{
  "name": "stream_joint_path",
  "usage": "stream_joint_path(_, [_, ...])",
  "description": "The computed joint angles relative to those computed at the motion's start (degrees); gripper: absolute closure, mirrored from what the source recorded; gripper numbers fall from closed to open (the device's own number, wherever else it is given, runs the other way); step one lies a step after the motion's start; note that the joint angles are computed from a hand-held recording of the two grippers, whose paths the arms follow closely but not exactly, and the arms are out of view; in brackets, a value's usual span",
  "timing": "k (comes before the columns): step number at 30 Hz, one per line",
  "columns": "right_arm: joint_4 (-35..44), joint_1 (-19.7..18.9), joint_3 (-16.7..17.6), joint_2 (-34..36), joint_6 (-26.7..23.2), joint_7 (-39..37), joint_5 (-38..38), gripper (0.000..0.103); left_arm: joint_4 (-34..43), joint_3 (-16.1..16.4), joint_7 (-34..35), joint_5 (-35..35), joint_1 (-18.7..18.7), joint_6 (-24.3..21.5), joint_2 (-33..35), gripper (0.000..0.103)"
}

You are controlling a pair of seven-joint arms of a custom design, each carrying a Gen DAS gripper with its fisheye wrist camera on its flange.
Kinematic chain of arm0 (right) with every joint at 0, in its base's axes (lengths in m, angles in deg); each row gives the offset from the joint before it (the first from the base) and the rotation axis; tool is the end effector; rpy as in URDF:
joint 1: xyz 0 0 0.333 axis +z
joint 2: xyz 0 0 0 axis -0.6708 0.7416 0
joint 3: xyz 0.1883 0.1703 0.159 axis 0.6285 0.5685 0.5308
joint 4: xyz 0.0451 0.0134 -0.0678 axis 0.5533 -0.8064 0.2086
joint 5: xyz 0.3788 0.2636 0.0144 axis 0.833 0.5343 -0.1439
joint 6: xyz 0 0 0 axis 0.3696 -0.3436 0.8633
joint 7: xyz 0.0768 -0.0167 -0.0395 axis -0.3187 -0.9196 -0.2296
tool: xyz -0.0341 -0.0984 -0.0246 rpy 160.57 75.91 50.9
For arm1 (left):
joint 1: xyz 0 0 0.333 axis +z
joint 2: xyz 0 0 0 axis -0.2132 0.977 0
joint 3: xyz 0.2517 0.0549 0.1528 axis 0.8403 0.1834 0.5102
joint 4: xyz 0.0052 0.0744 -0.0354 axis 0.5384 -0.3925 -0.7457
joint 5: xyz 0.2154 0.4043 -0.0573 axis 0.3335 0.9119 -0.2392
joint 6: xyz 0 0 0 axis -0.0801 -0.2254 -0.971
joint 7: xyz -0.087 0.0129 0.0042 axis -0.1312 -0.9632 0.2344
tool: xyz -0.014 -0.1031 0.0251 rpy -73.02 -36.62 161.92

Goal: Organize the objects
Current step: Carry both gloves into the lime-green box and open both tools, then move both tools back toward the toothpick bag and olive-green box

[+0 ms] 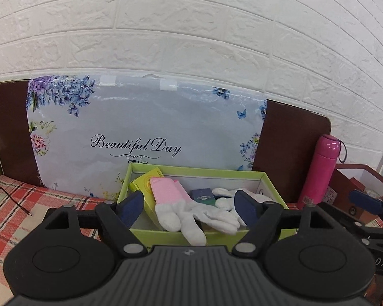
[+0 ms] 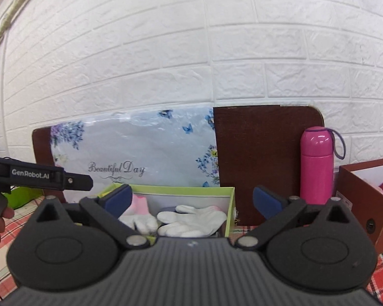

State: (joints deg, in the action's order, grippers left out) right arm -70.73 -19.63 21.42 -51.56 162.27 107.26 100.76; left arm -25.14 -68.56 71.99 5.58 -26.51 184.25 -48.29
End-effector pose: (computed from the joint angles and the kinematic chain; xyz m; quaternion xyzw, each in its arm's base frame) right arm 0.6080 0.2284 0.5171 -0.5649 0.5285 -0.3877 0.5013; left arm 0.6517 -0.3186 0.5729 -0.5363 0.6359 -0.4674 0.2994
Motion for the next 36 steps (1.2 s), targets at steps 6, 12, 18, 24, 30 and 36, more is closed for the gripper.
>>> stream_joint_path(6, [-10.1,0.89,1.03,-6.81,1.72,4.18,-0.95,0.0,-10.09,-1.25,-1.13,1.15,0.49,0.39,-7.35,0.017])
stream_joint_path(12, [-15.36,2.16,1.87,-10.61,1.19,1.11,7.6,0.0,-17.48,-3.63,8.04,-12.41,1.37,-0.78,-11.61,0.017])
stream_joint_path(18, [-17.97,3.45,2.88,-12.6,2.4,-5.97,17.68,0.0,-24.63,-3.54,13.37,-21.63,0.19,0.72,-15.57,0.017])
stream_joint_path(24, [-18.92,5.04,3.0,-13.1,4.35,-11.46,24.7,0.0,-29.32,-1.79,21.05,-33.12,-3.84,0.59,-17.52,0.017])
stream_joint_path(30, [-19.64,5.94,2.54,-13.63,5.69,-12.91,28.29,0.0,-28.7,-1.66,28.86,-41.12,-6.51,-0.49,-15.64,0.017])
stream_joint_path(36, [-19.71,6.15,2.04,-13.96,5.76,-12.83,29.36,0.0,-26.85,-3.47,37.48,-47.07,-6.09,-2.18,-12.56,0.022])
